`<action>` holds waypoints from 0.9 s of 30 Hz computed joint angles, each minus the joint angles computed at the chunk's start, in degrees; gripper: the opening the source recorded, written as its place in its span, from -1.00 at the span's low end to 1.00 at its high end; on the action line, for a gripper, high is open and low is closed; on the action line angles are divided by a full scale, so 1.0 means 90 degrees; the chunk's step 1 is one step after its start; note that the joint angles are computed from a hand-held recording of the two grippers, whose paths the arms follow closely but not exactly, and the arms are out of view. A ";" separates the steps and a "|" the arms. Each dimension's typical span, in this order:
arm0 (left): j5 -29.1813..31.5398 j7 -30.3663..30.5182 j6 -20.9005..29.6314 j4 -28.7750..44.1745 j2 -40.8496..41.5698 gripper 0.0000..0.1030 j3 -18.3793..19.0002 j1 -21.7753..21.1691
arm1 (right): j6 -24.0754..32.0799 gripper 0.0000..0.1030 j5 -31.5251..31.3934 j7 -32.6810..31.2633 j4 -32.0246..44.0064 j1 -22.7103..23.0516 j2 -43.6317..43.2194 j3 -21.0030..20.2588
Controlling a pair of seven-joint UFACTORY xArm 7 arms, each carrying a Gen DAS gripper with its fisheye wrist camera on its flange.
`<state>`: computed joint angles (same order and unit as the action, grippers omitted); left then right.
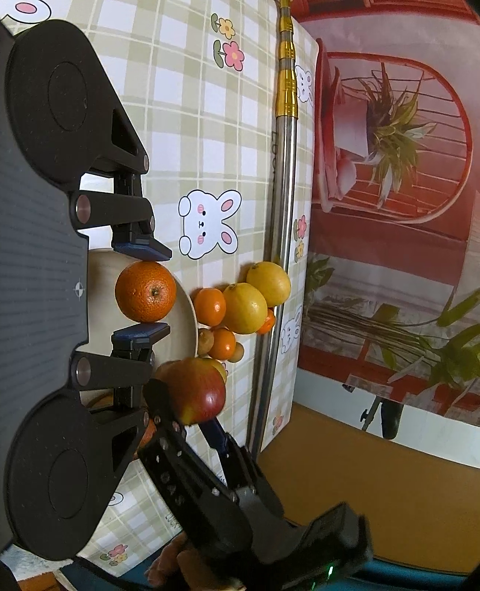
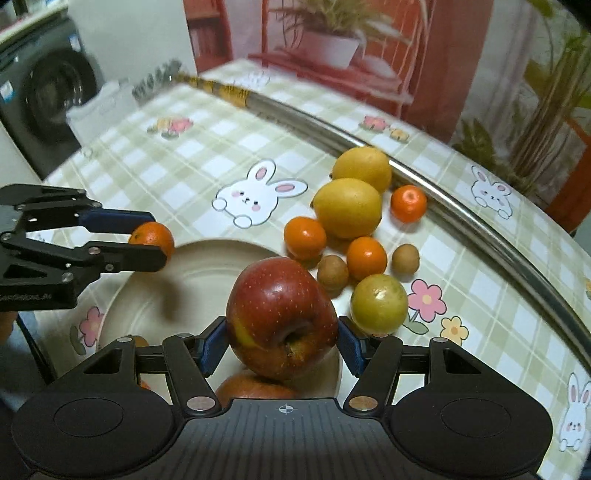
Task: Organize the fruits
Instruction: 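Carry the red apple with the right tool and lower it onto the plate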
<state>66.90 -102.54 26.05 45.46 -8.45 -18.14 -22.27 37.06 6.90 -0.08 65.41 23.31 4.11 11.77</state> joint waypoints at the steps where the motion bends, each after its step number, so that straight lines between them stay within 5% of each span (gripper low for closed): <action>1: 0.0019 -0.0033 0.0005 -0.0013 -0.0014 -0.26 -0.0005 -0.0001 | 0.0240 0.13 -0.0100 0.0071 0.0216 0.0015 0.0143 -0.0004; 15: 0.0052 -0.0160 0.0020 -0.0080 -0.0073 -0.26 -0.0058 -0.0009 | 0.2405 0.13 -0.0745 0.0450 0.2128 0.0208 0.1408 -0.0116; 27: -0.0094 -0.0061 0.0086 -0.0076 -0.0075 -0.26 -0.0077 -0.0046 | 0.2425 0.16 -0.1188 0.0560 0.2131 0.0408 0.1460 -0.0180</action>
